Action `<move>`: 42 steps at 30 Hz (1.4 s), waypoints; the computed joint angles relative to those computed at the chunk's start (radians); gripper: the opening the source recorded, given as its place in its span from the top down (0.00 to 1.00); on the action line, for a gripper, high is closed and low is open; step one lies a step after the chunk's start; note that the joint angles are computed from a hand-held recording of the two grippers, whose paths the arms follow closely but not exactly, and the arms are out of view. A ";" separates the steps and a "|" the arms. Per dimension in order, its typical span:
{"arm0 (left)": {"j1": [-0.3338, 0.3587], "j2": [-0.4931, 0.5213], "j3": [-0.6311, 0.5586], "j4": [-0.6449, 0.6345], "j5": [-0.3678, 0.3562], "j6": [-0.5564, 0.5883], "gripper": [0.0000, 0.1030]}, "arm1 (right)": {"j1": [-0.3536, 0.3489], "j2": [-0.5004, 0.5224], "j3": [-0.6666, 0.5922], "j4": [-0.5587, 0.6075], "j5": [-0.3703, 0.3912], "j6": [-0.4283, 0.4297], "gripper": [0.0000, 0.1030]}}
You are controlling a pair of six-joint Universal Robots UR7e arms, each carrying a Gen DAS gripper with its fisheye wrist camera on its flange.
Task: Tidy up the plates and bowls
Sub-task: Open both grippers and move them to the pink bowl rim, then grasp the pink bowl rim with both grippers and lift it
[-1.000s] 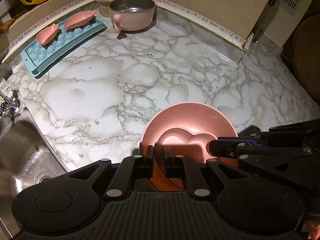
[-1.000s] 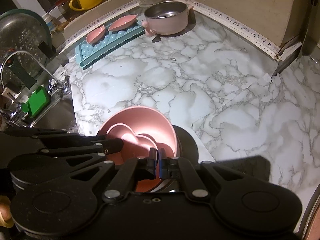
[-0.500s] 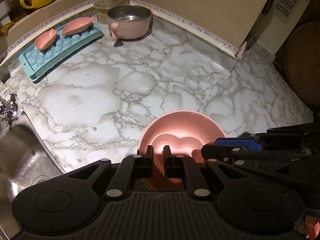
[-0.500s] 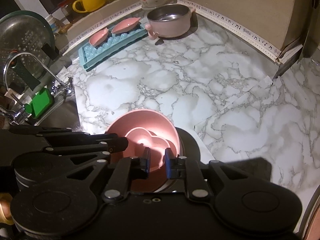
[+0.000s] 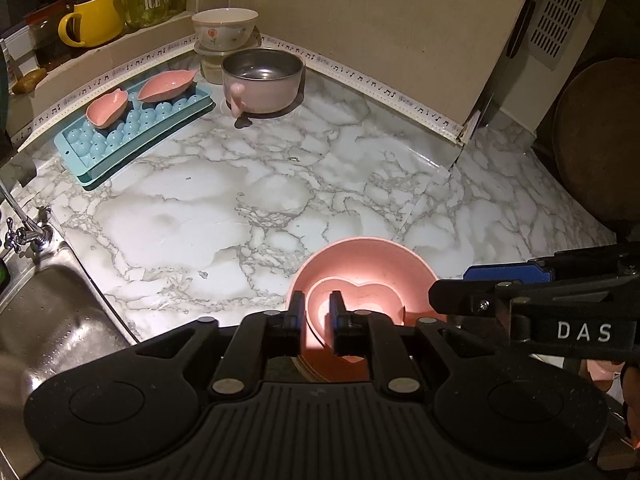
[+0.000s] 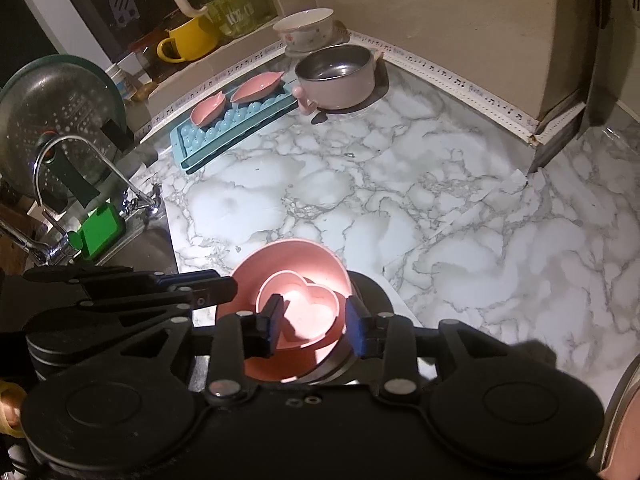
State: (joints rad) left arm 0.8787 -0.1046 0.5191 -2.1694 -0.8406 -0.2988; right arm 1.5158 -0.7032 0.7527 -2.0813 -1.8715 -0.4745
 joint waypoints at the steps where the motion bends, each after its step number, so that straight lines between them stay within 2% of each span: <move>1: -0.001 -0.007 0.016 -0.016 0.001 0.000 0.75 | -0.001 -0.004 0.007 -0.007 0.000 0.002 0.66; 2: -0.001 -0.013 0.031 -0.031 0.000 0.002 0.70 | -0.002 -0.009 0.015 -0.015 0.001 0.005 0.64; 4: -0.003 -0.027 0.065 -0.070 0.002 0.009 0.46 | -0.004 -0.019 0.033 -0.031 0.007 0.009 0.60; 6: -0.006 -0.039 0.095 -0.111 0.010 0.018 0.38 | -0.004 -0.029 0.051 -0.046 0.008 0.005 0.55; 9: -0.004 -0.047 0.112 -0.118 0.008 0.005 0.37 | -0.004 -0.043 0.080 -0.078 0.008 0.005 0.43; 11: -0.002 -0.056 0.132 -0.129 0.004 -0.001 0.34 | -0.005 -0.052 0.102 -0.109 0.007 0.005 0.25; 13: 0.000 -0.061 0.148 -0.140 0.006 -0.007 0.30 | -0.006 -0.064 0.133 -0.150 -0.001 0.009 0.18; 16: 0.006 -0.064 0.158 -0.134 -0.007 -0.032 0.30 | -0.006 -0.075 0.172 -0.202 -0.022 0.023 0.07; 18: 0.012 -0.062 0.156 -0.113 -0.014 -0.065 0.30 | -0.008 -0.077 0.191 -0.224 -0.034 0.041 0.07; 24: 0.027 -0.048 0.132 -0.050 -0.035 -0.133 0.29 | -0.028 -0.074 0.200 -0.195 -0.039 0.161 0.07; 30: 0.042 -0.022 0.084 0.004 -0.034 -0.193 0.29 | -0.040 -0.063 0.191 -0.212 -0.040 0.227 0.10; 42: 0.064 0.022 0.014 0.034 -0.034 -0.266 0.29 | -0.038 -0.002 0.125 -0.162 -0.066 0.231 0.32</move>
State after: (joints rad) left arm 0.9424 -0.0824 0.5327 -2.1350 -0.8745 -0.5647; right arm 1.4776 -0.7054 0.8780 -2.2432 -1.9379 -0.2433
